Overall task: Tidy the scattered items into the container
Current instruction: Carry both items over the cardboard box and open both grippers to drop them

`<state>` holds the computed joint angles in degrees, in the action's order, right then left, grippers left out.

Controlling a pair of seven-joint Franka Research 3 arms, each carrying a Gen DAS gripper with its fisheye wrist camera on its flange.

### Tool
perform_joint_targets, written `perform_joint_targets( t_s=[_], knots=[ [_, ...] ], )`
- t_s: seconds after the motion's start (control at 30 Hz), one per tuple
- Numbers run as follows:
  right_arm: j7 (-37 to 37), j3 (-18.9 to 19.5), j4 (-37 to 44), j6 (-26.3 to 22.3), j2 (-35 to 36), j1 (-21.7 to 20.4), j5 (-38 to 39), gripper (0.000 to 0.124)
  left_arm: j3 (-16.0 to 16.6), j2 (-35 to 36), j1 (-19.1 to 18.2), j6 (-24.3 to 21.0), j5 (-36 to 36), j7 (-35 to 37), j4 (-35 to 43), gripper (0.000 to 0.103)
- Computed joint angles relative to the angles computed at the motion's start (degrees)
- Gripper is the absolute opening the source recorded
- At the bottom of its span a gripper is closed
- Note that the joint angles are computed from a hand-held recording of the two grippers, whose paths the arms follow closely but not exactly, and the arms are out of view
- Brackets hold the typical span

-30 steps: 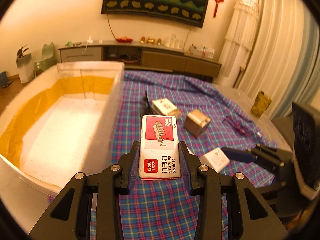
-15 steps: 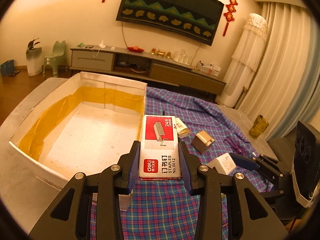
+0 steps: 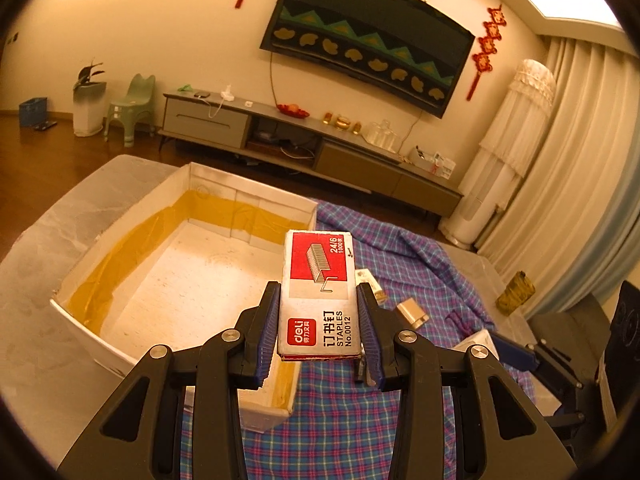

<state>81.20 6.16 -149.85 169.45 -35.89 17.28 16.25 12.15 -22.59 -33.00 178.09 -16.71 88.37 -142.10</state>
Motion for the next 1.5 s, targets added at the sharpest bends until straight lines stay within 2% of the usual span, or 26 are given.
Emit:
perform_joint_targets(
  t_s=[0.13, 0.33, 0.63, 0.83, 1.13, 1.33, 1.5],
  knots=[
    [-0.9, -1.7, 2.5, -1.6, 1.3, 1.6, 1.1, 0.062, -0.4, 1.5, 1.6, -3.0, -0.9, -0.4, 4.4, 0.039],
    [-3.0, -3.2, 7.3, -5.1, 3.0, 1.8, 2.5, 0.062, -0.9, 5.9, 2.4, -5.4, -6.7, 3.7, 12.2, 0.039],
    [-5.8, -4.7, 15.8, -10.8, 8.9, 0.2, 4.5, 0.062, 0.5, 15.3, 1.9, -7.8, -22.7, 16.7, 20.7, 0.039],
    [-7.7, -4.4, 22.9, -12.8, 16.4, -0.4, 5.3, 0.062, -1.0, 21.4, 7.4, -12.1, -25.8, 17.4, 25.0, 0.039],
    [-11.7, -3.4, 33.5, -15.1, 28.0, 0.3, 8.8, 0.062, -4.8, 24.6, 15.9, -15.1, -27.5, 13.9, 27.5, 0.039],
    [-11.1, -2.3, 40.5, -18.5, 34.7, -0.3, 6.9, 0.062, -8.2, 27.7, 21.1, -19.0, -29.5, 11.2, 30.7, 0.039],
    [-9.0, -1.8, 47.6, -22.6, 40.9, -0.2, 2.3, 0.062, -10.9, 31.4, 24.1, -21.6, -25.8, 5.4, 34.4, 0.039]
  ],
)
